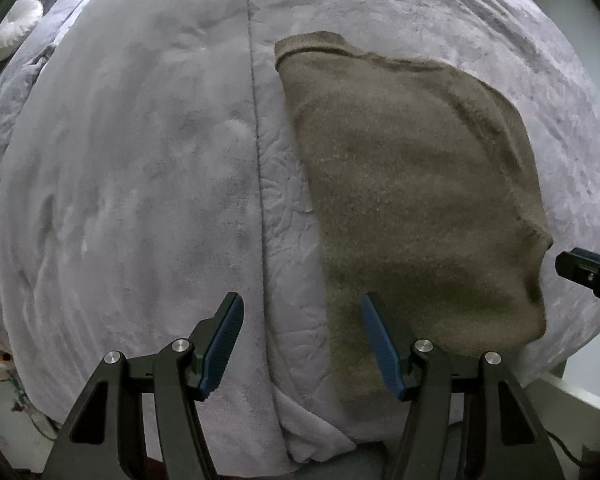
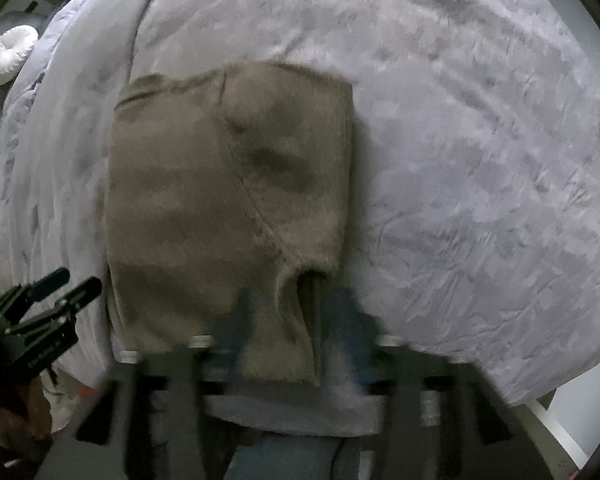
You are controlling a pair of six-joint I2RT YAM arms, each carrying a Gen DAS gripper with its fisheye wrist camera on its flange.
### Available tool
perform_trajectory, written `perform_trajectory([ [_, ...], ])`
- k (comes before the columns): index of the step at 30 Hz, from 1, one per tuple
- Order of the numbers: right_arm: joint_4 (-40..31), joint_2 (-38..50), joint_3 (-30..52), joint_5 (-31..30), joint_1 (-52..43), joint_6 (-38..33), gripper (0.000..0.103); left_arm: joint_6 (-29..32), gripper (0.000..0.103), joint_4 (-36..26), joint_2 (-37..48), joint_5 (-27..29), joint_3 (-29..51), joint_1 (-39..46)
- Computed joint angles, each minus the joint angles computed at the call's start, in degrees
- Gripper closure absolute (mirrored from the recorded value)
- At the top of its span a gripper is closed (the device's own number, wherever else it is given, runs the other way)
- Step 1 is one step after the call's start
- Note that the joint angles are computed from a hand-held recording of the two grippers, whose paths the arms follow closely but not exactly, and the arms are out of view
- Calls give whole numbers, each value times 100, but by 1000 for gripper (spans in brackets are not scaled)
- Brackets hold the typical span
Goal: Fold small clothes
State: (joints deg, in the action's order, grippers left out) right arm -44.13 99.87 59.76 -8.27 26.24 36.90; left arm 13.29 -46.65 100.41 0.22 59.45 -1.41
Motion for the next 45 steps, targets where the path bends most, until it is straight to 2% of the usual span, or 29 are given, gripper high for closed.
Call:
perform_trajectory([
  [1,-31,-32,52,66,14,-25,43,-27,29,-2,-28,-12,12,-3],
  [2,-67,-50,102,108,17,-55,43,-57,11,27,-74,-49,20,-1],
  [3,-97,-48,150,128,4,-88,42,-79,5,67,-154,-72,2,-2],
  [6,-389,-76,413,210,-160,-274,36,-90,5,36,-301,-27,66,-14],
  [9,-415,-92,452,399,-39,-170,21,-206,5,-49,-351,23,158,-38],
  [12,-524,-131,531,660,94,-66,16,-293,5,-65,-393,106,216,-27],
  [14,-569,-88,605,757,122,-25,0,-359,5,-87,-385,120,275,-50],
  [18,-531,-73,611,943,156,66,0,-408,5,-30,-435,-47,241,-196],
  [45,-654,-12,731,881,49,90,0,-510,5,-83,-350,-163,355,-202],
])
